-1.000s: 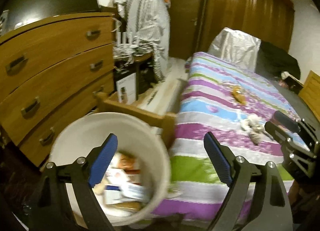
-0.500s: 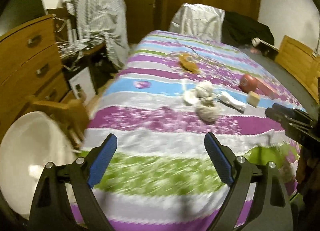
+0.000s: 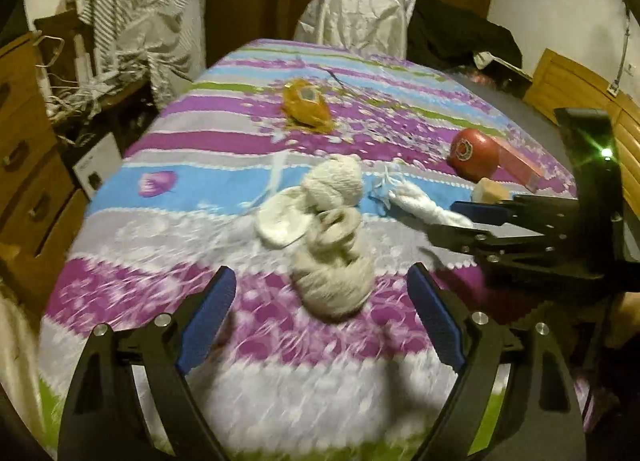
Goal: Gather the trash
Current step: 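Grasp the beige knitted cloth with the left tool while the right grasps the white rolled cloth, then lift both cloths and carry them over the white bucket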
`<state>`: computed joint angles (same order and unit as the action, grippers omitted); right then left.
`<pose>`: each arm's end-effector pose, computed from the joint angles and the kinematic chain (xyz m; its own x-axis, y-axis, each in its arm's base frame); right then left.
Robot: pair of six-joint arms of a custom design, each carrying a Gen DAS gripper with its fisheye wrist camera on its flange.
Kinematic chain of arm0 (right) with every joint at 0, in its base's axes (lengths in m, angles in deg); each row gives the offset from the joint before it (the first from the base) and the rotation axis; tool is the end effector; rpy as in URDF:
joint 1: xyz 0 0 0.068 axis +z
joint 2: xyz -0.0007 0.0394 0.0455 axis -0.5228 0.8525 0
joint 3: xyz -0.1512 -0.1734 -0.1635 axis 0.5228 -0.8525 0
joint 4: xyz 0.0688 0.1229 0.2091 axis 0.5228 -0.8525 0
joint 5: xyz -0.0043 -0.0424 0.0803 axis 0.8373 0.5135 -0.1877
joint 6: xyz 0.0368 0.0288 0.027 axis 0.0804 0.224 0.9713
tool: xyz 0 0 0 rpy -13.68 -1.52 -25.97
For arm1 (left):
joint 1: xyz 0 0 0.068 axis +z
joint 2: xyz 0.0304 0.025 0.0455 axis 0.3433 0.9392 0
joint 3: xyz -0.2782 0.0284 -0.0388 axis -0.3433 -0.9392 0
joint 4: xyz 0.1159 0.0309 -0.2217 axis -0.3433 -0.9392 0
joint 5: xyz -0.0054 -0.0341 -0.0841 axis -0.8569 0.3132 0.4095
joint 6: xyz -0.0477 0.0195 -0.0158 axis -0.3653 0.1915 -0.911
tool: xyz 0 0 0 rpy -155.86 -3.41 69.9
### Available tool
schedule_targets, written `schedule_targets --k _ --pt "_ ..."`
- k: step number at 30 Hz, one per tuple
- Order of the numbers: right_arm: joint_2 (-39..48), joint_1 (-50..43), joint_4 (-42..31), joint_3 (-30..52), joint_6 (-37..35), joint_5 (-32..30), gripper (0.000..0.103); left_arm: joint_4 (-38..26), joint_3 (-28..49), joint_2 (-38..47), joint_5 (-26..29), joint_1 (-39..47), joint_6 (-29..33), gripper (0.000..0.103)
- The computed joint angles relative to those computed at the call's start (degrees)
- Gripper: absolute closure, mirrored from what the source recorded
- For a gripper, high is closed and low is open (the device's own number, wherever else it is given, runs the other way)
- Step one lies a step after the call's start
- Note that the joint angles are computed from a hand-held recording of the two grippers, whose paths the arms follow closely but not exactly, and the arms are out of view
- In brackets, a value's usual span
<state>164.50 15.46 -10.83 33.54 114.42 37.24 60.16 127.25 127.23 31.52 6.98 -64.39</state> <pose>0.2264 0.2176 0.0063 -0.7459 0.2660 -0.6106 0.2270 0.9634 0.1424 0.3013 -0.0874 0.0459 -0.5248 0.4928 -0.6941 0.7536 0.6482 -0.1096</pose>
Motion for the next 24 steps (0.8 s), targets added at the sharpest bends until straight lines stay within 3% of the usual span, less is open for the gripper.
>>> schedule_targets --k 1,3,5,8,9,10,14,17,20,24 --pt "0.6 -0.5 2.6 -1.0 0.3 -0.9 0.056 -1.2 1.5 1.1 -1.0 -1.2 -0.3 0.019" --pt "1.0 -0.7 5.9 -2.4 0.2 -1.0 0.056 -4.0 4.3 2.8 -2.6 -2.8 -1.0 0.029" --pt "1.4 -0.7 5.0 -1.5 -0.2 -0.9 0.056 -6.6 6.6 4.4 -4.7 -4.3 -1.4 0.042" --pt "1.9 -0.1 2.0 0.5 -0.4 0.0 0.058 -5.7 6.5 5.0 -7.1 -4.9 -2.4 0.058" --pt "1.7 0.2 1.8 0.3 -0.3 0.4 0.064 -5.7 6.2 4.8 -6.5 -4.4 -2.2 0.060" --pt "1.4 1.0 1.3 0.2 0.3 1.2 0.072 -6.1 6.2 4.6 -5.5 -3.8 -2.0 0.061" --pt "-0.2 4.4 -0.9 0.1 2.9 4.4 0.075 -7.1 3.9 2.8 -1.8 -0.4 -1.2 0.063" --pt "-3.5 10.4 -5.6 -0.1 8.8 9.0 0.075 -5.4 -1.1 -0.2 0.0 3.2 1.3 0.063" --pt "-5.1 16.3 -12.4 1.9 16.7 12.1 0.075 -3.4 -6.8 -4.0 0.2 7.6 4.2 0.063" --pt "-2.0 26.0 -29.3 11.3 32.4 13.8 0.075 -4.1 -11.1 -8.1 0.5 14.2 7.6 0.063"
